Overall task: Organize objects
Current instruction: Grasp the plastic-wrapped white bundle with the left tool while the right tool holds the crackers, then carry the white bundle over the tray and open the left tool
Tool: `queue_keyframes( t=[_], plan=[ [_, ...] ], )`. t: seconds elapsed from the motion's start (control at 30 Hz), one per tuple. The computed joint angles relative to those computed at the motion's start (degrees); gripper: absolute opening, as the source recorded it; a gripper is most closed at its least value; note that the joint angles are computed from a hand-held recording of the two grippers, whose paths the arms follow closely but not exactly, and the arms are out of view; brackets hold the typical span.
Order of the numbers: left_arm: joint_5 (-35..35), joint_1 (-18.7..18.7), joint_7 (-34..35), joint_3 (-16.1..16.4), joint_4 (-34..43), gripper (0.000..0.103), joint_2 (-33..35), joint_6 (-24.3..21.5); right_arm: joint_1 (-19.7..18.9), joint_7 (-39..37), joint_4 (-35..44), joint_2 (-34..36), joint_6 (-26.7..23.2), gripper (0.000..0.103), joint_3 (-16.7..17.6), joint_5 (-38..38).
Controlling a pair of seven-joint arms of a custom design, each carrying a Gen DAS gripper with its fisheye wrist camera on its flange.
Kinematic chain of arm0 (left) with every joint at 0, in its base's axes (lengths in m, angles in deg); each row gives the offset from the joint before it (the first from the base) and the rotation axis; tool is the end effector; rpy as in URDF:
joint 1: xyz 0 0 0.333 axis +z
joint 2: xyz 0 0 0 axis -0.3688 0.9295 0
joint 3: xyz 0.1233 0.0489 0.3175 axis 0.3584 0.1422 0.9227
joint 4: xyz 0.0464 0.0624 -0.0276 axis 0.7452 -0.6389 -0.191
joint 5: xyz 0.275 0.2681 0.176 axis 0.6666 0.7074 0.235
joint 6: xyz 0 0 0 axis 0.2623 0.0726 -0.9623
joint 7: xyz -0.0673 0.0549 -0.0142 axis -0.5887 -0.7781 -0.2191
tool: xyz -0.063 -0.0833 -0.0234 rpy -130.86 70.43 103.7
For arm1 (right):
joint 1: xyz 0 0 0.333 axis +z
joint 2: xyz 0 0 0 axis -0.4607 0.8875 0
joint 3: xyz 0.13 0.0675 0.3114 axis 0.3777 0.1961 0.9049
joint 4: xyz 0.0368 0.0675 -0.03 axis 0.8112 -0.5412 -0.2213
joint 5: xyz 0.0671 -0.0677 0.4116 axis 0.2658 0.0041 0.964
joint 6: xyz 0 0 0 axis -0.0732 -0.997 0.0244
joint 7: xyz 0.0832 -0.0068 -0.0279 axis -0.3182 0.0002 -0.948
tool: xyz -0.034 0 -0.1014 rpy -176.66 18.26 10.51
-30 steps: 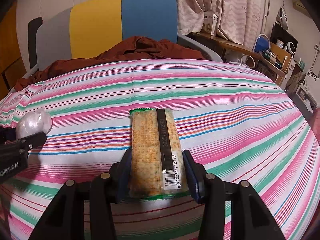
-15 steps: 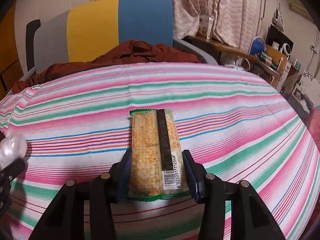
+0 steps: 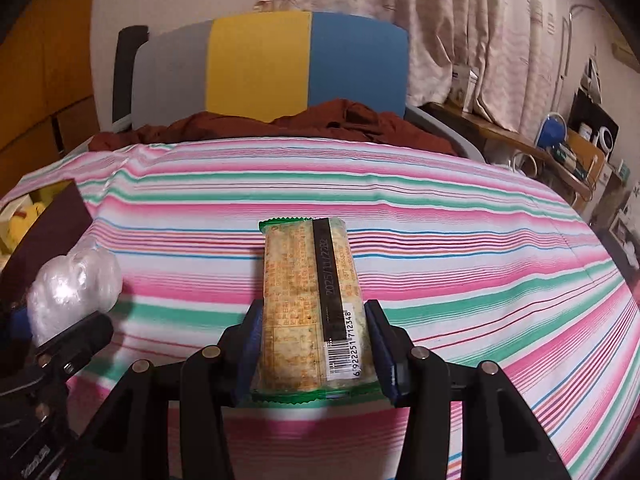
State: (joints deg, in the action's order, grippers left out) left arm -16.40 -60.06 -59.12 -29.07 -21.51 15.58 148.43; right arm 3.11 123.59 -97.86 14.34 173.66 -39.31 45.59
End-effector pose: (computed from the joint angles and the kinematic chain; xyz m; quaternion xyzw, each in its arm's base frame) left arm 0.6382 -0.5021 0.3865 -0.6935 0.5928 -0.2915 0.2875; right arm 0.7268 0.3542 0.3710 -0.7592 0.5110 -0.2586 0.3092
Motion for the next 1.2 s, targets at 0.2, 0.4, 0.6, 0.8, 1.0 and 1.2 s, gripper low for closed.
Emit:
queue_keyframes(
  t=[0.2,0.4,0.6,0.8,1.0,1.2],
  plan=[
    [2.63,-0.13,-5.79,-0.59,-8.5,0.042,-6.21,4.81,-0.78,1.52,0.78,0.53,-1.85,0.049,0.5,1.41],
    [10.32,0.15,-13.1,-1.34,-16.0,0.042,-13.34,6.1,-2.75,3.33,1.05,0.67,-2.6,0.049,1.84,3.95],
    [15.15,3.09,-22.2,-3.45,-24.62,0.042,-21.43,3.56,0.89,6.41,0.46,0.41,-2.61,0.049,-2.22,0.01],
    [12.86,8.48,-27.0,-6.38,-32.59,0.042,-27.77,0.7,3.57,7.92,-3.79,-1.48,4.46,0.049,-5.37,-4.19],
    [7.8,14.99,-27.24,-9.14,-38.31,0.044,-31.25,1.27,6.59,6.88,-5.96,-2.25,8.74,0.049,-8.41,-4.27],
    [6.3,18.83,-28.74,-11.13,-41.78,0.076,-33.08,3.96,4.96,2.04,-9.03,-4.85,10.5,0.049,-4.54,-0.73]
  ],
)
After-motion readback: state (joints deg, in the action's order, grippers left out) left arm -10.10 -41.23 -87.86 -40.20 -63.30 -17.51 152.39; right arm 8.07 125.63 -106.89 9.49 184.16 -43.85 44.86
